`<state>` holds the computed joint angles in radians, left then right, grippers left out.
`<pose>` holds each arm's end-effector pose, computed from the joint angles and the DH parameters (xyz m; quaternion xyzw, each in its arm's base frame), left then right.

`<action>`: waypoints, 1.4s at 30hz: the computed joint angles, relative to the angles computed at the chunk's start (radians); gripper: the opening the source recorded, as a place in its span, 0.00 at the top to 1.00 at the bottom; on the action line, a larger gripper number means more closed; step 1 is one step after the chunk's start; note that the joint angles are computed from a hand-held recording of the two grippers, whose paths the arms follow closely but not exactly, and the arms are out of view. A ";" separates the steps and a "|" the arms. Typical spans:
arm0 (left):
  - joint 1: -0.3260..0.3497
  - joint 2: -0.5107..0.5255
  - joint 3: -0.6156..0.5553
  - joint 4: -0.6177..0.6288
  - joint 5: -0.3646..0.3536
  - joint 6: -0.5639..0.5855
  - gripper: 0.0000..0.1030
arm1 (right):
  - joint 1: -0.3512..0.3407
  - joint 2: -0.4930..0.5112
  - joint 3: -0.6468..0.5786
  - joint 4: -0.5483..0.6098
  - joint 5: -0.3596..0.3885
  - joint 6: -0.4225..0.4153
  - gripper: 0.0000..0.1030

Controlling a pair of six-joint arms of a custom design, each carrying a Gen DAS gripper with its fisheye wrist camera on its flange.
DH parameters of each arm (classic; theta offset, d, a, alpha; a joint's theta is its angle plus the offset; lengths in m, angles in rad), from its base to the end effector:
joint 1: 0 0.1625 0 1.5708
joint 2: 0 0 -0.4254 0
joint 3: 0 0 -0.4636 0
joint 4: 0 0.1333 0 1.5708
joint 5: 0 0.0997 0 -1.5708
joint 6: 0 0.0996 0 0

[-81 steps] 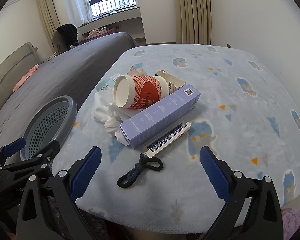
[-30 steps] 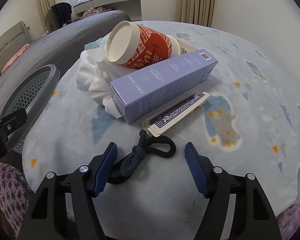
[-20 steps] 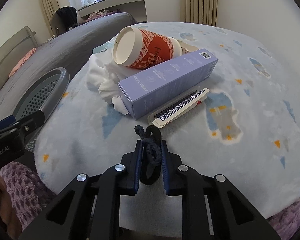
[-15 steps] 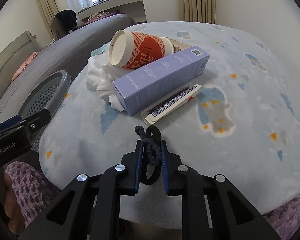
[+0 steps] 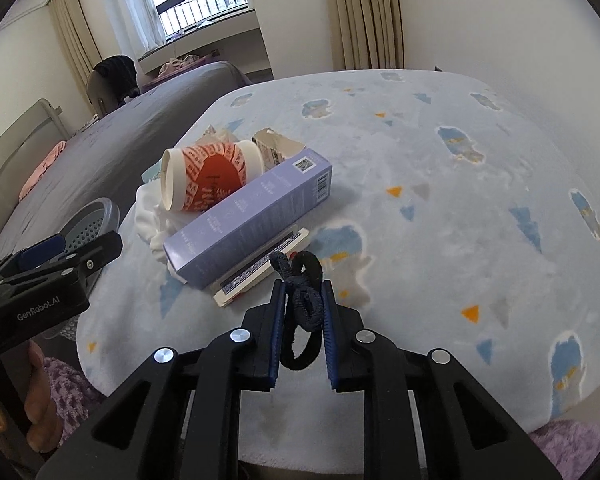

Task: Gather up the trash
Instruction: 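Grasp the red-and-white paper cup with the left tool while the right tool holds the cord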

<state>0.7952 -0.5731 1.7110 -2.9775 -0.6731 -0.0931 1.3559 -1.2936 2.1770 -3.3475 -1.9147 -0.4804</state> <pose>-0.3145 -0.6223 -0.0611 0.2440 0.8608 -0.2905 0.3393 -0.0190 -0.5548 0.2322 0.0444 -0.8906 0.3475 0.2901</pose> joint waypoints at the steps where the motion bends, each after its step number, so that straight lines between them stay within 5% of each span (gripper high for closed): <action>1: 0.001 0.013 -0.020 0.003 -0.011 0.013 0.06 | -0.003 -0.001 -0.003 -0.001 0.007 0.001 0.83; 12: 0.025 0.126 -0.203 0.046 -0.067 0.100 0.06 | -0.059 -0.031 -0.011 0.046 0.089 0.046 0.83; 26: 0.054 0.192 -0.286 0.046 -0.126 0.118 0.07 | -0.079 -0.038 -0.017 0.091 0.137 0.068 0.83; 30: 0.052 0.195 -0.287 0.043 -0.142 0.142 0.30 | -0.076 -0.033 -0.015 0.079 0.130 0.062 0.83; 42: 0.038 0.160 -0.247 0.006 -0.165 0.143 0.39 | -0.070 -0.030 -0.008 0.057 0.115 0.049 0.83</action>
<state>0.8337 -0.4132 1.4641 -2.9714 -0.8385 0.0496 1.2860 -1.3234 2.1695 -3.2909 -1.7998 -0.4319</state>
